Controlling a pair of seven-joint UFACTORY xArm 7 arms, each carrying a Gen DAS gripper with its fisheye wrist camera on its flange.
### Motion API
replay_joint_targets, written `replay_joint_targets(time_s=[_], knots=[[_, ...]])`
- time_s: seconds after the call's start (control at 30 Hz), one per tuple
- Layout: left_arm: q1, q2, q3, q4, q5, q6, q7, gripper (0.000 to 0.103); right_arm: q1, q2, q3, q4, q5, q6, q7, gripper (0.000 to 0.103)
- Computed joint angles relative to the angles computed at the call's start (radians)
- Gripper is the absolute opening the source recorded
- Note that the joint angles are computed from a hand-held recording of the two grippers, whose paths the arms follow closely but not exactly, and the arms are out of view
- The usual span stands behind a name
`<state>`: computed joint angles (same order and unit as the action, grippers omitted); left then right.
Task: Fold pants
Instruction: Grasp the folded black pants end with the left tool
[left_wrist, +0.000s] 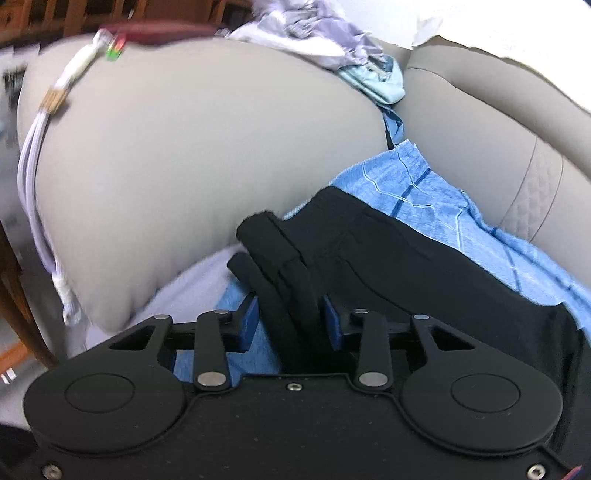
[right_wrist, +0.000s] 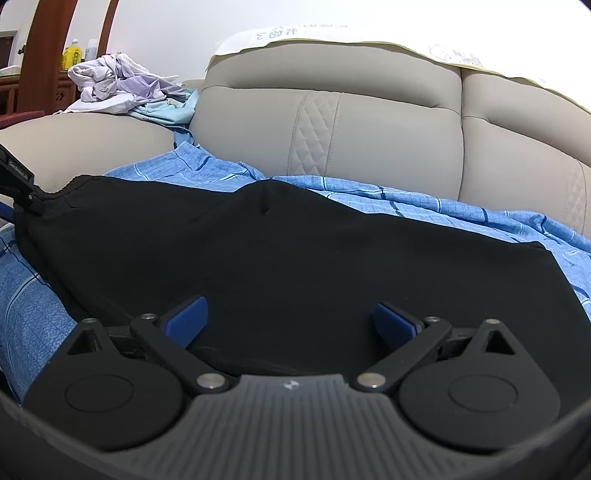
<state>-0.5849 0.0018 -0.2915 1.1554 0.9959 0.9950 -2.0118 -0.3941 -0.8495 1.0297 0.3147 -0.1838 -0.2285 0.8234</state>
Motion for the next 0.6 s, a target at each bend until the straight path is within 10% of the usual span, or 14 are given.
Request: replay_joint_targets(time_s=[0.23,0.6], knots=[[0.071,-0.127,-0.009,-0.149,-0.047,-0.248,-0.095,0.035,-0.001,-0.003,0.0,-0.005,0.003,-0.006,-0.001,0.103],[0.132,-0.073,0.002,-0.13,-0.014,-0.315,-0.157,0.039,-0.002,0.001,0.0,-0.01,0.005,-0.02,-0.009,0.103]])
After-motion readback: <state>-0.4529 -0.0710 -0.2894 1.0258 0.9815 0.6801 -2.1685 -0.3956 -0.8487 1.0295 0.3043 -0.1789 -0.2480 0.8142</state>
